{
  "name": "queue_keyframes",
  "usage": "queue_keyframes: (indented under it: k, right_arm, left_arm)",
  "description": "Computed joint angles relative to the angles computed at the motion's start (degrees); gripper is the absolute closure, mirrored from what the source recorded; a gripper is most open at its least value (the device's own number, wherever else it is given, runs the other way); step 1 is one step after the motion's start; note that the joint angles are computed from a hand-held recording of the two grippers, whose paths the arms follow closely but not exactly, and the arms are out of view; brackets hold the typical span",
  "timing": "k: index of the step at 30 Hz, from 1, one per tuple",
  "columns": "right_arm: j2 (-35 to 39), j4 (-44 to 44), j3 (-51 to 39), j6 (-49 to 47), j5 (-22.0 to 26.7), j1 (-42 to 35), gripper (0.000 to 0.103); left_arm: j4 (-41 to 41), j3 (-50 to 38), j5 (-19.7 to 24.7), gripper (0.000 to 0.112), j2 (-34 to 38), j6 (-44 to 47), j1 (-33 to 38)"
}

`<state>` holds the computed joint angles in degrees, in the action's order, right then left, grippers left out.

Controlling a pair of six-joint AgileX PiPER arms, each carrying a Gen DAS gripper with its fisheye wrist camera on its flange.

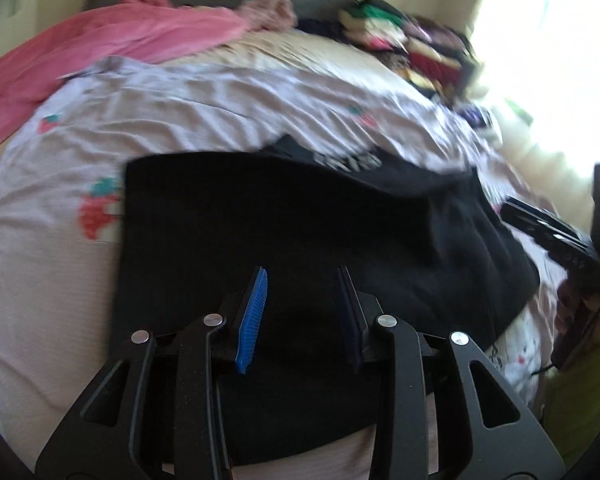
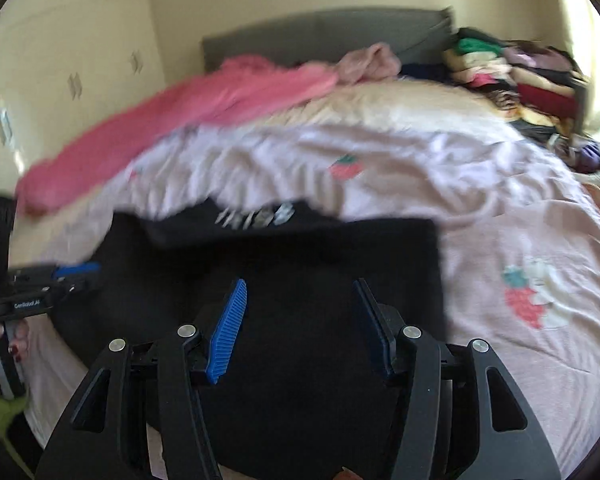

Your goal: Fold small clothes

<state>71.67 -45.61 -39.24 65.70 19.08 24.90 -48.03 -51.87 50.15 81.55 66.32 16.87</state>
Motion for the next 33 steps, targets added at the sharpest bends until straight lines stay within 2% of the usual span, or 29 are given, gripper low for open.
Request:
queue_keyframes:
  k: [3,5,8,11,14,17,20,22,23,25,28,33]
  right_arm:
    - [5.51,6.02,-1.63,-4.95,-1.33,-1.85,0.05]
    - [8.61,5.92,-2.98,-4.97,-0.4,-2.0,0.05]
    - [10.98,6.93,-4.33,-5.55,-1.47,-4.28,0.05]
    - [12.44,3.77,-5.35,-1.72,-0.9,-5.59,0.05]
    - [13.15,-0.77,-5.67,2.6,0.46,-6.19,0.04]
    - [13.24,-3.9,-5.42,6.67,0.29,-7.01,0.04]
    - [12.19,-8.83,-4.88,12.7,2.51,-6.87,0.039]
    - [11.55,-11.08,-4.81,15.08,6.82,-6.4,0.038]
    - [10.79,-11.18,-4.34,15.17,7.1,-6.73,0.038]
    - [8.31,-12.94,-2.37,17.83,5.77,-8.6,0.038]
    - [5.89,-16.19,-0.66,21.97,6.94,-10.13,0.037]
    - [7.16,-8.23,-1.41,13.08,2.41,-14.83,0.037]
  left_arm:
    - [2.26,0.22,-5.1,0.081,1.54,-2.88,-5.8]
    - [3.48,-0.81,-6.62,0.08,2.58,-4.89,-7.79]
    - [6.78,-4.7,-8.5,0.077,6.28,-9.84,-10.89]
    - [8.99,-8.53,-9.94,0.077,10.01,-13.77,-12.51]
    - [10.2,-12.5,-10.46,0.077,13.36,-16.98,-13.22]
    - [12.0,-15.59,-12.21,0.077,15.68,-21.13,-13.78]
    - [13.44,-17.97,-12.98,0.077,17.21,-25.42,-12.87]
    - [11.47,-17.84,-12.58,0.075,16.36,-24.62,-10.87]
    - [9.8,-16.94,-12.56,0.073,15.18,-23.18,-9.34]
    - [6.34,-15.74,-11.94,0.066,13.46,-19.96,-6.1]
    - [5.08,-15.42,-11.95,0.058,12.58,-17.91,-2.08]
    - [10.35,-20.52,-9.48,0.058,18.0,-22.74,2.07]
